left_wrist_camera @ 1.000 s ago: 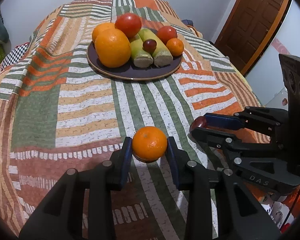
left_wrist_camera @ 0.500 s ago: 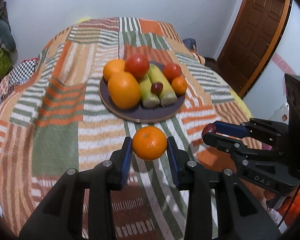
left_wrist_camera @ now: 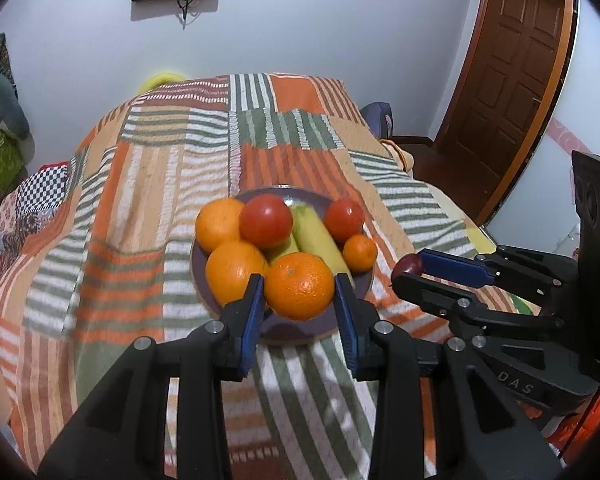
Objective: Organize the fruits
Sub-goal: 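Carry the grape in the right tool onto the plate while the left tool carries its mandarin there, then open both tools to release the grape and mandarin on the plate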
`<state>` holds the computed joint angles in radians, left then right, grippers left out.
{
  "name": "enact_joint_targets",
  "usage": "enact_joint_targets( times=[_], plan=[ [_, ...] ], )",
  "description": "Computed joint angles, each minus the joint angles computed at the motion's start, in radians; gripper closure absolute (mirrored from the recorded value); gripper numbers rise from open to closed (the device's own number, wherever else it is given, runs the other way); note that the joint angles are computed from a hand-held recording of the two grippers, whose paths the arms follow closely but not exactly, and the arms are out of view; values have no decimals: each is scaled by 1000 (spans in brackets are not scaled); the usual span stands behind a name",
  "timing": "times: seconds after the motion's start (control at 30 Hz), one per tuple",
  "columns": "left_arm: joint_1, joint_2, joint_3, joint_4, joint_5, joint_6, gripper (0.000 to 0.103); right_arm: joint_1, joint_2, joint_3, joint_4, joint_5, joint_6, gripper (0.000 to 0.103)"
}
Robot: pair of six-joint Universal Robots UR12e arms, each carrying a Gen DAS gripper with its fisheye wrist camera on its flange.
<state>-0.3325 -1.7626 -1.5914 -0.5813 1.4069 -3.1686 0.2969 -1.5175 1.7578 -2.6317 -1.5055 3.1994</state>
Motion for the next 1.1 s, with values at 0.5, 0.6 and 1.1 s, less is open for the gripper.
enact_joint_targets(
  times=[0.5,0.6,1.1],
  plan=[
    [-5,-108,110,-46,-35,10,69,-29,62,-50,-7,-20,-19,78],
    [-8,-120,123,-56,-29,16,69,-37,72,-54,1,-14,-17,78],
    [-14,-137,138,-48,-18,21,66,-53,91,-66,38,32,-22,71]
  ],
)
